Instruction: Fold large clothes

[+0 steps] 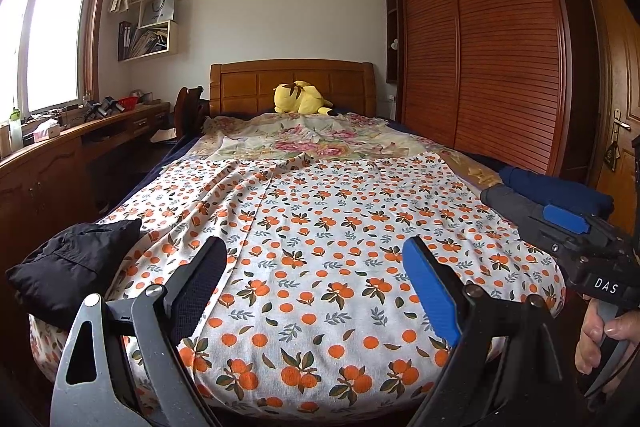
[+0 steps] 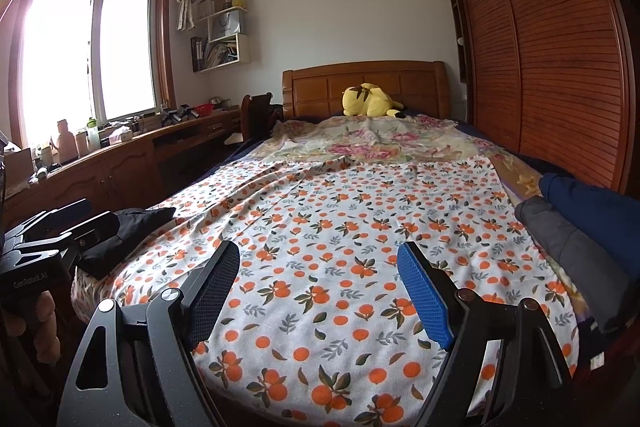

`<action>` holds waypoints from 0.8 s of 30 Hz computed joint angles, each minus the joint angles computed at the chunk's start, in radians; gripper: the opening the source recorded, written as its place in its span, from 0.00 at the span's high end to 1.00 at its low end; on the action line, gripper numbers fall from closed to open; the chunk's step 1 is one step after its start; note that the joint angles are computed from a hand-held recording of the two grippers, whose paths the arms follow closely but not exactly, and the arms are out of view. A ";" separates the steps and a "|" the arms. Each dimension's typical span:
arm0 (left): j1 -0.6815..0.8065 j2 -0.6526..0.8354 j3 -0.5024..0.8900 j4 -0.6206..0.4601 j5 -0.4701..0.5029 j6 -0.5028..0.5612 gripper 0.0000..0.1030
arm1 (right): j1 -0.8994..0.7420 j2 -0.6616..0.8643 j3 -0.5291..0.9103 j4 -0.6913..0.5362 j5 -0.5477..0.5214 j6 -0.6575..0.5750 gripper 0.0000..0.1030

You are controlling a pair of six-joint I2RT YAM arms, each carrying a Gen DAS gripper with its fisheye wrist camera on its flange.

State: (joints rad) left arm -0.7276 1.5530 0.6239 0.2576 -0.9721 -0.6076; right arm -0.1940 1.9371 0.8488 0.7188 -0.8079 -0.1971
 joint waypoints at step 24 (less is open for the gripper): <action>0.002 0.010 0.003 0.002 0.003 -0.003 0.13 | -0.004 0.001 0.006 -0.008 0.004 -0.001 0.20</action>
